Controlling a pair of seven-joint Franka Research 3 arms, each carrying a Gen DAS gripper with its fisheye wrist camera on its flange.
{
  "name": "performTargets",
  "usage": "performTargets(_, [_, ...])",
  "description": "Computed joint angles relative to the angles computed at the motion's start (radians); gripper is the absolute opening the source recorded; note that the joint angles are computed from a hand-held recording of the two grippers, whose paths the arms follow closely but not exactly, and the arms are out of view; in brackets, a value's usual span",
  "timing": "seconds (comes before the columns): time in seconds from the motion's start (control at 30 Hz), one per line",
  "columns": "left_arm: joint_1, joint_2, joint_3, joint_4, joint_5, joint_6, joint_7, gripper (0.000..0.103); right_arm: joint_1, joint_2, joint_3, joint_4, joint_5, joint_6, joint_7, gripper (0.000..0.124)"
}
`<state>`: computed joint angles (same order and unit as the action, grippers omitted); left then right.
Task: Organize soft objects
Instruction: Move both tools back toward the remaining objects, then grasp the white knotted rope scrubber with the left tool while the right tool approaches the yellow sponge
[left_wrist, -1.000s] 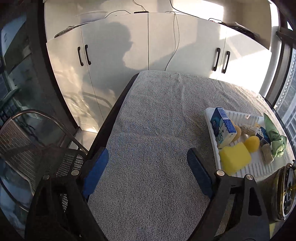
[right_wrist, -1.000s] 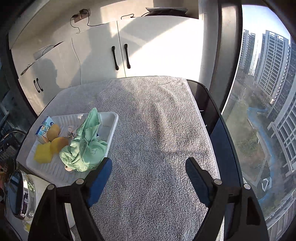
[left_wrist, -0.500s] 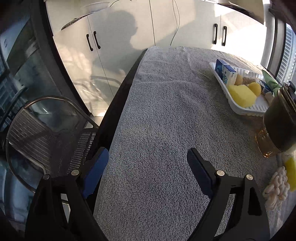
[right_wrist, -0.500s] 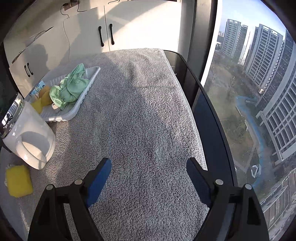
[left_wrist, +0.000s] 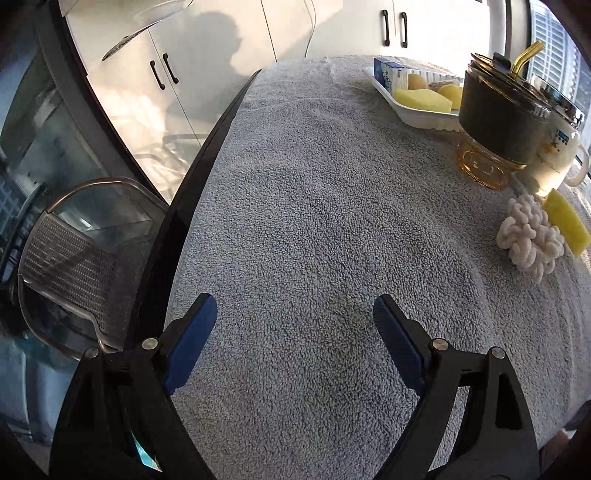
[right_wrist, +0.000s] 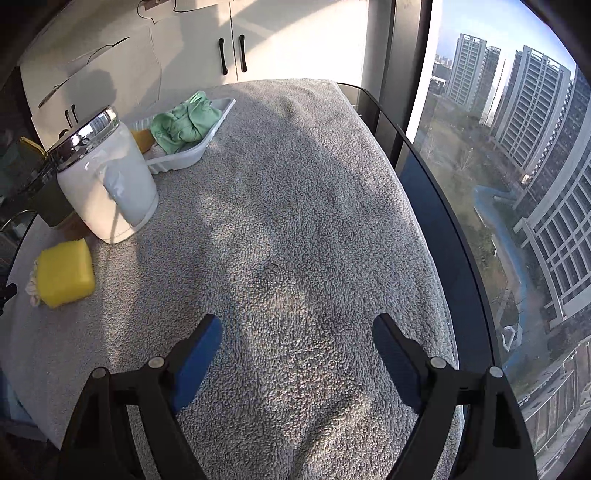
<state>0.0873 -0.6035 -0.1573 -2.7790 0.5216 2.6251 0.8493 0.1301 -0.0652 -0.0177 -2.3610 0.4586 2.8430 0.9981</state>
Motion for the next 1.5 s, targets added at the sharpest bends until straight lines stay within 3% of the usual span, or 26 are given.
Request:
performTargets(0.2, [-0.117,-0.023,0.029,-0.022,-0.108,0.021,0.074,0.087,0.019,-0.07,0.013,-0.073,-0.022,-0.017,0.007,0.086])
performTargets(0.5, [-0.226,0.089,0.03,0.03,-0.198,0.117,0.206,0.087,0.135,-0.139,0.005,-0.113,0.143,-0.073,-0.174,0.086])
performTargets(0.63, [-0.21,0.139,-0.024,0.062,-0.161,0.159,0.21,0.087,0.17,-0.127,0.02,-0.102,0.185,-0.078,-0.224,0.086])
performTargets(0.77, [-0.202,0.186,-0.042,0.097,-0.138,0.186,0.2,0.087,0.192,-0.109,0.035,-0.086,0.215,-0.102,-0.253,0.086])
performTargets(1.07, [-0.206,0.295,0.006,0.164,-0.167,0.267,0.251,0.087,0.222,-0.087,0.057,-0.048,0.284,-0.101,-0.289,0.086])
performTargets(1.17, [-0.158,0.323,-0.023,0.186,-0.122,0.29,0.213,0.087,0.221,-0.091,0.054,-0.043,0.308,-0.098,-0.302,0.086])
performTargets(1.33, [-0.27,0.361,0.102,0.186,-0.338,0.365,0.358,0.086,0.21,-0.09,0.053,-0.026,0.309,-0.12,-0.293,0.086])
performTargets(1.4, [-0.282,0.361,0.115,0.181,-0.386,0.384,0.4,0.081,0.207,-0.081,0.053,-0.017,0.308,-0.121,-0.29,0.086])
performTargets(1.47, [-0.26,0.358,0.096,0.176,-0.386,0.395,0.406,0.057,0.202,-0.065,0.052,0.003,0.306,-0.129,-0.287,0.086])
performTargets(1.5, [-0.244,0.355,0.081,0.174,-0.374,0.398,0.401,0.052,0.199,-0.057,0.052,0.013,0.307,-0.135,-0.287,0.086])
